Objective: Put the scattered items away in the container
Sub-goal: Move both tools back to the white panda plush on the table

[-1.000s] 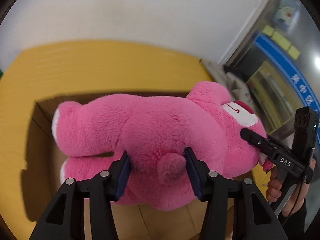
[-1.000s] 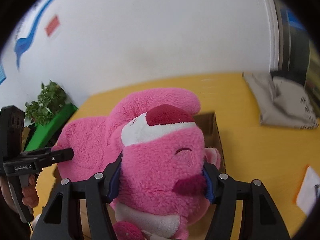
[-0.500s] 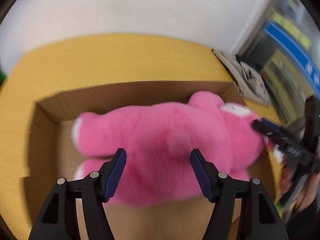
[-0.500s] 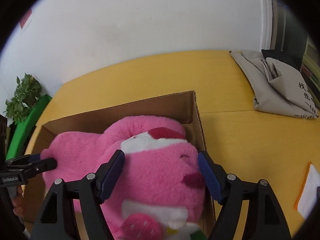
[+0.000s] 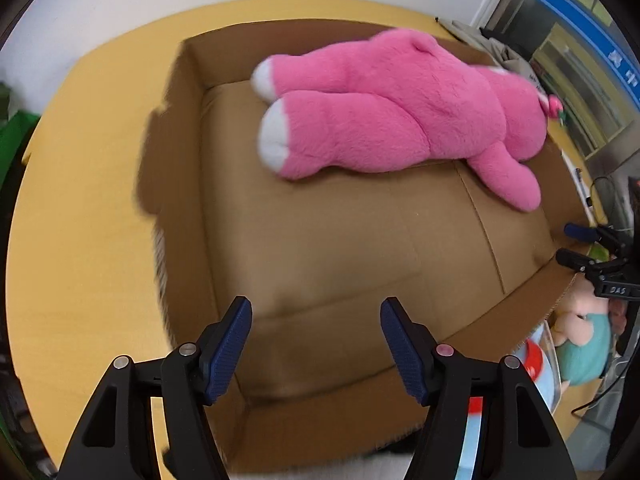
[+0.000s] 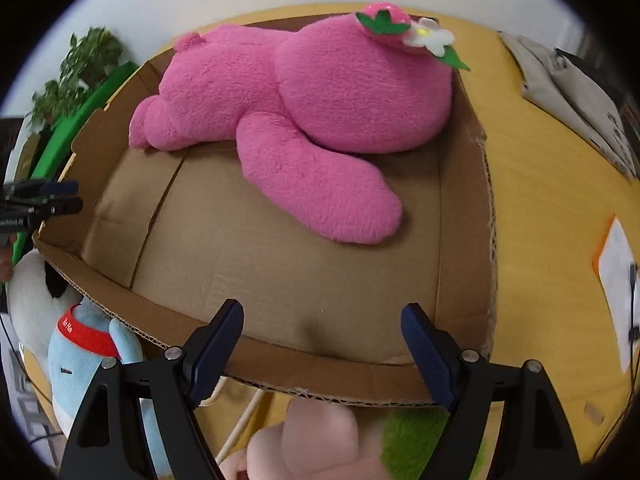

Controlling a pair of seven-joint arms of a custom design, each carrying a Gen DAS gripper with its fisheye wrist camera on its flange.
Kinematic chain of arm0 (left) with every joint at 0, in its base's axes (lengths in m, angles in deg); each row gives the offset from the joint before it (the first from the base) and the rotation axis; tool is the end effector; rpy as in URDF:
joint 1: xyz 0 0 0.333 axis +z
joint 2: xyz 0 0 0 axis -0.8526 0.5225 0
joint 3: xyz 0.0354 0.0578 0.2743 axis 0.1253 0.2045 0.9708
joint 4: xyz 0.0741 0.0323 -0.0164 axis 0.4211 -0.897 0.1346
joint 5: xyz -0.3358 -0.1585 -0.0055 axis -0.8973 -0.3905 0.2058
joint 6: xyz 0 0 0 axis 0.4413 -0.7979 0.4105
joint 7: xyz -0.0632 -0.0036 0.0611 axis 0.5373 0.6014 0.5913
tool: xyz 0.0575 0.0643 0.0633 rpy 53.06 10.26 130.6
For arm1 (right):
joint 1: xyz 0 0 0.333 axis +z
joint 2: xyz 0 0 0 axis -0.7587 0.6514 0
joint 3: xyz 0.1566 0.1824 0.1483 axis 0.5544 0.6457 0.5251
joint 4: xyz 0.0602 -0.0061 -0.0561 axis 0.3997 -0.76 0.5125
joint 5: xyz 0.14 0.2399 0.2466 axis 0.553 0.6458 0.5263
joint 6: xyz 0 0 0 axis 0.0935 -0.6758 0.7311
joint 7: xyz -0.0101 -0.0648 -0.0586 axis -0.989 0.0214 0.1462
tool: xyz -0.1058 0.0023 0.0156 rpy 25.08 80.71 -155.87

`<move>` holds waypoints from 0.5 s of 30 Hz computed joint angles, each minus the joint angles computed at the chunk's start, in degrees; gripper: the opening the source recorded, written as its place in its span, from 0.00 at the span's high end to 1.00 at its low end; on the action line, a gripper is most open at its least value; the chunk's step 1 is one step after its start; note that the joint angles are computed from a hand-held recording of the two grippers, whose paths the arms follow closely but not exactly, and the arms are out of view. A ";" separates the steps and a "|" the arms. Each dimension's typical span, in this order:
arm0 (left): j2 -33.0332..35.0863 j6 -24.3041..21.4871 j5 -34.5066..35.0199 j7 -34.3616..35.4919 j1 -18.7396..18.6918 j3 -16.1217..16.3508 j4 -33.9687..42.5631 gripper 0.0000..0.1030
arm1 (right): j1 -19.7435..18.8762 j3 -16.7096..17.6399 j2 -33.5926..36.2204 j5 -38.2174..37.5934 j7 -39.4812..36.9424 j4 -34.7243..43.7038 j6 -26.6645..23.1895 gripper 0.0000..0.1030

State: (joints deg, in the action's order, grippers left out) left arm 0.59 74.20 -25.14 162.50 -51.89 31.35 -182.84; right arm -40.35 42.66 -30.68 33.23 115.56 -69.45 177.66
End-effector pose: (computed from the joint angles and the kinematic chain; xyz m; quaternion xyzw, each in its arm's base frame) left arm 0.6384 0.0410 0.4842 -0.7392 0.6473 -0.1684 0.0790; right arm 0.6686 0.1702 0.5105 -0.8440 0.5006 -0.0350 0.1891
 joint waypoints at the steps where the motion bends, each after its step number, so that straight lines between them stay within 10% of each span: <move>1: -2.03 1.40 -0.88 0.67 0.23 -0.14 -2.63 0.32 | 0.12 -0.15 -2.28 0.04 0.78 -3.50 1.50 0.22; 6: -14.23 9.51 -5.33 4.18 0.44 -0.37 -16.76 0.28 | 0.73 -0.69 -9.85 0.09 3.57 -14.70 7.82 0.22; 15: -36.49 27.92 -0.49 -2.43 -0.68 -5.24 -39.39 0.00 | 3.97 -0.76 -33.12 11.83 0.19 -42.13 35.36 0.11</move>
